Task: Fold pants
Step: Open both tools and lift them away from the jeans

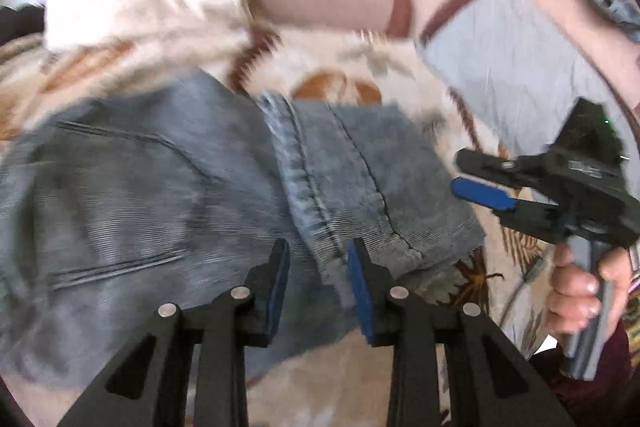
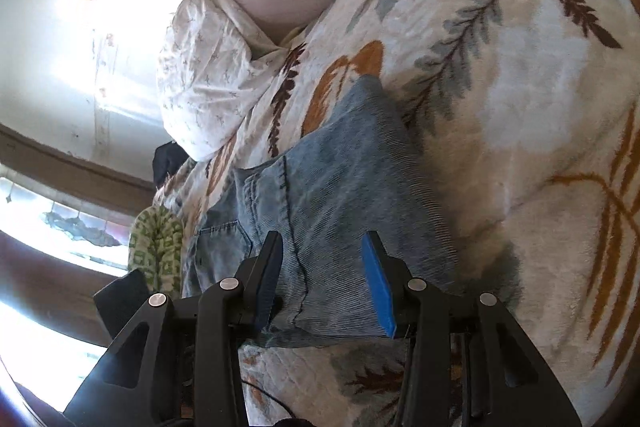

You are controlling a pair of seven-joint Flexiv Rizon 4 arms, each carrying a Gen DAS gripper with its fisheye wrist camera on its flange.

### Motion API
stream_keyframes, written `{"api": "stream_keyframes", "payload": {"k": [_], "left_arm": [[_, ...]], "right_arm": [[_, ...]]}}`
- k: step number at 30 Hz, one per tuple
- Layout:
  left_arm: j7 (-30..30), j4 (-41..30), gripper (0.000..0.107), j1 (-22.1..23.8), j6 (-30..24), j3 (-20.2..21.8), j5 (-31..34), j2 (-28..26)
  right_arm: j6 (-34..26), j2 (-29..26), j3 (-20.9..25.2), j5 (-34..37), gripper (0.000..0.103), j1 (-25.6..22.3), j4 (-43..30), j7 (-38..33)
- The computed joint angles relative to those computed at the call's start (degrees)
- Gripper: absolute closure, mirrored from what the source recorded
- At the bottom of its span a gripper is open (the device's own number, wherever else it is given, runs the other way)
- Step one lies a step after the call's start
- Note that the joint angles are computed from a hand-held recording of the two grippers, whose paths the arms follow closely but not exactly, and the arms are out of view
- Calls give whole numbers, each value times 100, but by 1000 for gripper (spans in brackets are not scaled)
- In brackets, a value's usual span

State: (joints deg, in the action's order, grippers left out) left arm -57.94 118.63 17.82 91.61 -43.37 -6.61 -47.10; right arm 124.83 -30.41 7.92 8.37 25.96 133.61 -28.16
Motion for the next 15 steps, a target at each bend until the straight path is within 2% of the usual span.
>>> {"api": "stream_keyframes", "payload": {"k": [2,5,7,9,11,12,13,14,15], "left_arm": [[-109,475,73,402,783,-162,248,112],[-680,1127,73,953,1975,-188,582,266],[-1137,1416,71,1025,2813,125,618,411],[-1623,1586,67,1009,3416,505,463,558],[-2149,1638,48,1015,3909,777,304,518],[-2357,1600,45,900,4019,939,134,501],[-2562,1577,44,870,4084,1050,43,470],[-2719,1531,43,870,4121,1114,67,390],[-2812,1441,41,847,4128,1177,137,287]], "right_arm": [[-117,47,-251,196,62,330,-83,-227],[-255,63,-490,368,62,682,-234,-570],[-528,109,-814,577,62,1098,-342,-884],[-861,139,-1267,799,62,1651,-447,-1241],[-985,139,-1395,775,62,1849,-506,-1409],[-1061,140,-1675,777,62,2151,-509,-1445],[-1297,167,-1777,1110,62,2375,-686,-1855],[-1394,155,-1804,1090,62,2439,-783,-1903],[-1433,120,-1728,697,62,2342,-845,-1679]]}}
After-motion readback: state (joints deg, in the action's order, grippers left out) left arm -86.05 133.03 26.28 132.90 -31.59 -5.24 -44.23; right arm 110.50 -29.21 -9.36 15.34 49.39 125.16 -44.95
